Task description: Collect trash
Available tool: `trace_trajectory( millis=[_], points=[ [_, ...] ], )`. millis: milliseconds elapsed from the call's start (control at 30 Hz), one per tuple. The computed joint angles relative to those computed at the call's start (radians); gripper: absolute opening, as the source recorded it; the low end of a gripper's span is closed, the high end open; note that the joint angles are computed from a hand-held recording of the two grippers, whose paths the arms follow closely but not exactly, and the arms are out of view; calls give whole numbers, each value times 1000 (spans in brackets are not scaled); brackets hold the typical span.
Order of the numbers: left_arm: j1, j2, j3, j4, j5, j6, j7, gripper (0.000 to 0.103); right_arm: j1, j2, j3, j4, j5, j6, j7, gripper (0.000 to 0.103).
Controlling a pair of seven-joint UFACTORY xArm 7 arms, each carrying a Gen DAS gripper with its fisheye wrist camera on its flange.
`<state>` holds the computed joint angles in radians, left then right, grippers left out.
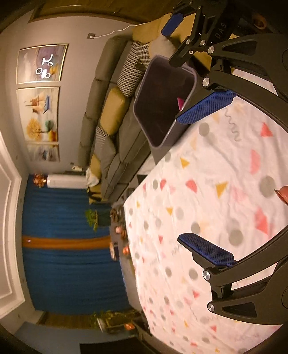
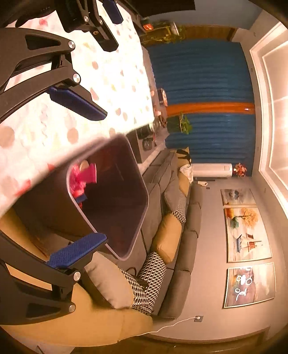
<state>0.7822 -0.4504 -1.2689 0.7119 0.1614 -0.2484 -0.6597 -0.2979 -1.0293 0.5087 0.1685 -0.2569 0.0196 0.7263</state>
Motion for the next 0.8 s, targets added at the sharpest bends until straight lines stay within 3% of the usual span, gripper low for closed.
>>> trace_trajectory(
  millis=[167,333,600,800],
  points=[
    [-236,-116,226,-139,-39,10,-5,97,118,-125,24,-9,-6,152,51,97],
    [-414,-231,391,-255,-63,48,-17,97,229,-196,19,-5,-32,251,98,97],
    [-563,-394,548,-378,-40,136,-64,97,357,-265,32,4,-62,352,175,97],
    [-619,-450,612,-419,-3,175,-89,97,399,-275,29,10,-80,380,205,97]
  ],
)
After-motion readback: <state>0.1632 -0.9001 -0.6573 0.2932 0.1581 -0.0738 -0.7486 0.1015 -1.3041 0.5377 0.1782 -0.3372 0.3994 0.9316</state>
